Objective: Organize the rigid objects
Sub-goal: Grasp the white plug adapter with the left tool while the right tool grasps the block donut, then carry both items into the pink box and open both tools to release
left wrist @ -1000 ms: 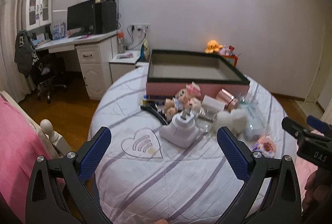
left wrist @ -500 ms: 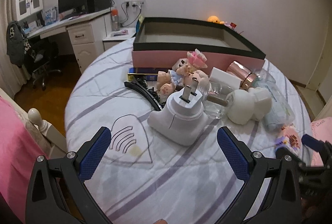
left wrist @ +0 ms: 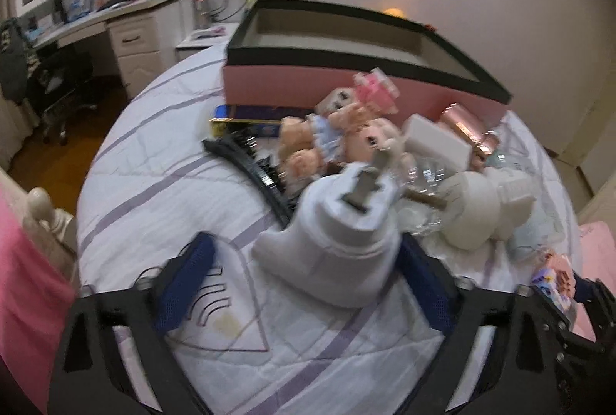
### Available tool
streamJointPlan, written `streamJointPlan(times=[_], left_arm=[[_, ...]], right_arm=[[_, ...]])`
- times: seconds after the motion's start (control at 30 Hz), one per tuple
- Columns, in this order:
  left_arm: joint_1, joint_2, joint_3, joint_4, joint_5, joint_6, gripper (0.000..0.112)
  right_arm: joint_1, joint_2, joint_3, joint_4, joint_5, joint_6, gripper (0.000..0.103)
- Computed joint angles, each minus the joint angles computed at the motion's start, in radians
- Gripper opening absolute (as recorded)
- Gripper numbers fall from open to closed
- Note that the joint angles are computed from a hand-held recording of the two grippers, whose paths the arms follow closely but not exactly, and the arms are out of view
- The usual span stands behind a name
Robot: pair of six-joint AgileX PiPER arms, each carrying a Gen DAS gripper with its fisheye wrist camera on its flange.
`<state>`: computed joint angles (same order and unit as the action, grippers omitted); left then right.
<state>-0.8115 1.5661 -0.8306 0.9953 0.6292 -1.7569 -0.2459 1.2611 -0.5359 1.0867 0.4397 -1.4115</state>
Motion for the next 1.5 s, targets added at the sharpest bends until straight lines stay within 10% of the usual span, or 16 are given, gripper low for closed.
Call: streamJointPlan(times=[0.23, 0.83, 1.27, 1.5], left_arm=[[-0.016, -0.072, 0.091, 0.109, -0.066, -0.101, 0.069], [-0.168, -0.299, 0.145, 0.106, 0.15, -0.075, 0.069], [0.321, -0.002, -0.345, -0.269, -0.125, 0.647, 0.069], [0.415, 0.221, -0.551, -0.502, -0.114, 0.887, 0.069]], right_arm=[[-0.03, 0.003, -0.017, -0.013, 0.058, -0.011, 0.061], [-0.039, -0.078, -0.166, -0.108, 0.275, 0.126, 0.061], [0.238, 0.521, -1.043, -0.481, 0.344, 0.731, 0.061], [0.278, 0.763, -1.317, -0.604, 0.453, 0.912, 0.062]])
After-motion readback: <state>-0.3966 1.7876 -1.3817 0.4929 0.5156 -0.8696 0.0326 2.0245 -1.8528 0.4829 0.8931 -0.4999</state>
